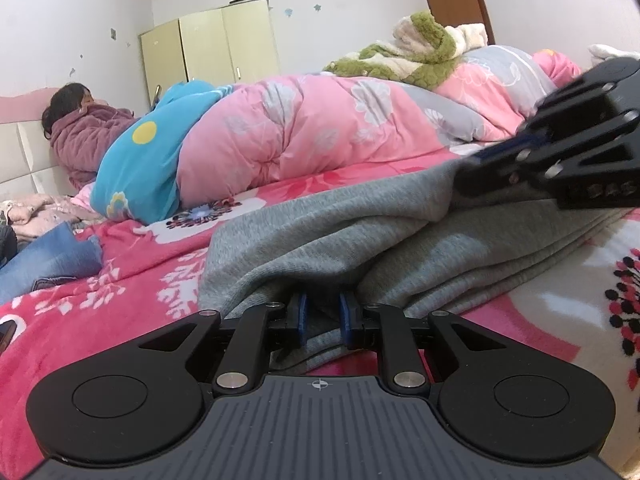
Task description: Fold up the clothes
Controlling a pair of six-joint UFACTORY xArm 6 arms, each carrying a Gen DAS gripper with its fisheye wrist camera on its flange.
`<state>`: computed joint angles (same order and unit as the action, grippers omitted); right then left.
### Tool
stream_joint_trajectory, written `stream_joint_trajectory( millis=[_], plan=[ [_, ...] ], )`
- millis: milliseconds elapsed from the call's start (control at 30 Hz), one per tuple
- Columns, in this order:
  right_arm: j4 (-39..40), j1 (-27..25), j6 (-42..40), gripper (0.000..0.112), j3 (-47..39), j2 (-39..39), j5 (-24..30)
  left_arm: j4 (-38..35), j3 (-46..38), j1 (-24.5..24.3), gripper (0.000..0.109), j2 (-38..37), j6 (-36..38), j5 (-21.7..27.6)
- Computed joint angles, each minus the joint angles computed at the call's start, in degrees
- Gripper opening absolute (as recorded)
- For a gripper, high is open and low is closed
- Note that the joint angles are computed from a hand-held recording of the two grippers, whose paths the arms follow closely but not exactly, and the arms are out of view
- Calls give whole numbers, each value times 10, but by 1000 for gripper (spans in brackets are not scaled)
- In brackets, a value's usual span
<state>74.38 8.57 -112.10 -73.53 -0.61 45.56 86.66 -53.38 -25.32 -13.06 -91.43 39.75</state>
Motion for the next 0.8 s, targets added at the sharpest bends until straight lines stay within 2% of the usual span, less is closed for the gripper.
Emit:
stream_joint_trajectory(
  millis=[167,333,433,500,567,700,800],
  plan=[
    [17,-17,-99,6,37,-27,25,2,2,4,17,-2,-5,-9],
    [17,14,-247,7,97,-47,-47,-8,28,22,18,-38,-16,-53],
    [15,17,-249,7,97,-43,-52,-16,63,36,18,-85,-30,-91],
    [15,15,-250,7,96,-42,-47,7,84,42,18,-118,-51,-113],
    [26,16,-267,7,102,-45,-50,34,87,36,18,-131,-56,-110],
    [46,20,-289,7,108,-45,-59,42,52,20,18,-91,10,-67],
    [49,22,-286,7,109,-46,-63,5,33,31,20,-64,67,-75]
  ],
)
